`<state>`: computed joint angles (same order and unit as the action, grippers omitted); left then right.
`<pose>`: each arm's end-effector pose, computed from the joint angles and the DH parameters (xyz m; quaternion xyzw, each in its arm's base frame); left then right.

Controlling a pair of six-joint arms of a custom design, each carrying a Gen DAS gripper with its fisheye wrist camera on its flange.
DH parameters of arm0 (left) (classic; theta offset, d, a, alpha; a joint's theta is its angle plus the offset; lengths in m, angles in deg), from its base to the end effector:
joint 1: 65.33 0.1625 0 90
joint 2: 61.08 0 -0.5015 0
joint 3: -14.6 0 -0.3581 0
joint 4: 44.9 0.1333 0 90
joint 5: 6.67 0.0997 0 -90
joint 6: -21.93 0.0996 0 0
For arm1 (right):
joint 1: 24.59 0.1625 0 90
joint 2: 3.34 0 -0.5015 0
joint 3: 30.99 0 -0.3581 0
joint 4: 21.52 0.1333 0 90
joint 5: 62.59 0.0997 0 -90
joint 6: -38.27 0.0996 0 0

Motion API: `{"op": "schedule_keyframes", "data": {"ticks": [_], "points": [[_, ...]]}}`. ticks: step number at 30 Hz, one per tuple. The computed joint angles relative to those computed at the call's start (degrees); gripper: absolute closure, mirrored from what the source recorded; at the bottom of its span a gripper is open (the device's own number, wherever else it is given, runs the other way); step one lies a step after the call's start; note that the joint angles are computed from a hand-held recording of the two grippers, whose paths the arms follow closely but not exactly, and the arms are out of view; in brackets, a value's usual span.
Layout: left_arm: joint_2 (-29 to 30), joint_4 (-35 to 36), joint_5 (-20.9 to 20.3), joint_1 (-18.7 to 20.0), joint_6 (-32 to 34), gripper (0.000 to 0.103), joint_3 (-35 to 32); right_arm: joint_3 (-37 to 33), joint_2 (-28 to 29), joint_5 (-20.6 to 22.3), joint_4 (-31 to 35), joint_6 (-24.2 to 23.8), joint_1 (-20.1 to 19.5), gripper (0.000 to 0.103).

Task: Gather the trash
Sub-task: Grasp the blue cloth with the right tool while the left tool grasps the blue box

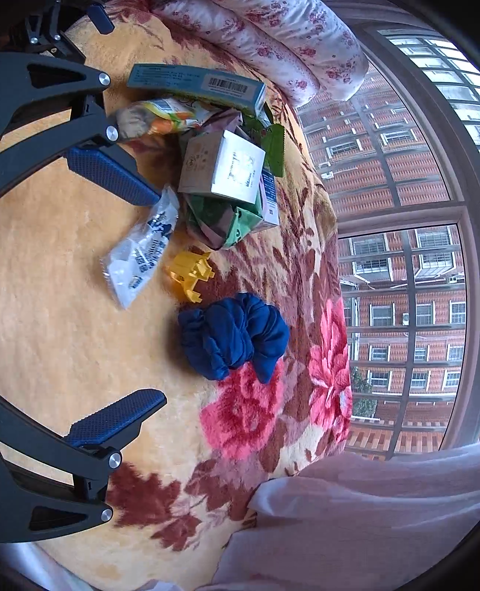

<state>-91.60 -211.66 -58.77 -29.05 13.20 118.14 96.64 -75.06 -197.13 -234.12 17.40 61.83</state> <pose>-0.4018 -0.5362 0.0028 0.3519 0.8774 -0.1946 0.2616 0.0344 -0.4657 0.4056 -0.0897 -0.7956 0.4301 0.4171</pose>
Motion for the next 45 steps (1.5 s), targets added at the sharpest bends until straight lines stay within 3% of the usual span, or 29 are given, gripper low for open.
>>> {"op": "schedule_keyframes", "data": {"ticks": [2, 5, 15, 17, 20, 22, 28, 32, 42, 45], "points": [[0.09, -0.07, 0.04, -0.03, 0.28, 0.006, -0.11, -3.51, 0.27, 1.07, 3.48, -1.4, -1.92, 0.005], [0.25, -0.73, 1.29, -0.17, 1.04, 0.006, -0.06, -8.65, 1.64, -0.61, 7.85, -3.33, -4.2, 0.005], [0.63, 0.29, 1.73, 0.27, 1.0, 0.006, -1.24, -15.28, 2.57, 4.65, 18.63, -2.18, -8.81, 0.005], [0.74, 0.28, 1.75, 0.22, 1.3, 0.006, -1.39, -16.57, 2.77, 5.27, 21.1, -1.05, -9.49, 0.009], [0.97, 0.01, 1.91, 0.11, 1.82, 0.006, -1.71, -18.44, 3.71, 4.34, 24.32, 0.23, -10.18, 0.03], [1.1, -0.23, 1.42, 0.17, 2.07, 0.006, -2.14, -19.21, 4.87, 1.95, 23.8, -0.73, -10.33, 0.039], [1.77, -0.23, 0.63, -0.15, 2.48, 0.006, -3.68, -16.72, 3.31, 5.37, 20.98, 0.11, -11.04, 0.055], [2.77, -0.73, 1.72, -0.75, 3.85, 0.006, -4.83, -12.33, 0.13, 9.81, 19.05, 3.08, -11.28, 0.056], [6.18, 3.13, 0.5, -0.19, 5.93, 0.006, -13.45, 5.73, -6.06, 14.04, 1.08, -0.96, -5.53, 0.054], [8.05, 3.43, 1.84, -0.68, 7.72, 0.006, -15.99, 9.51, -6.95, 15.02, -1.96, -1.08, -4.41, 0.054]]}}
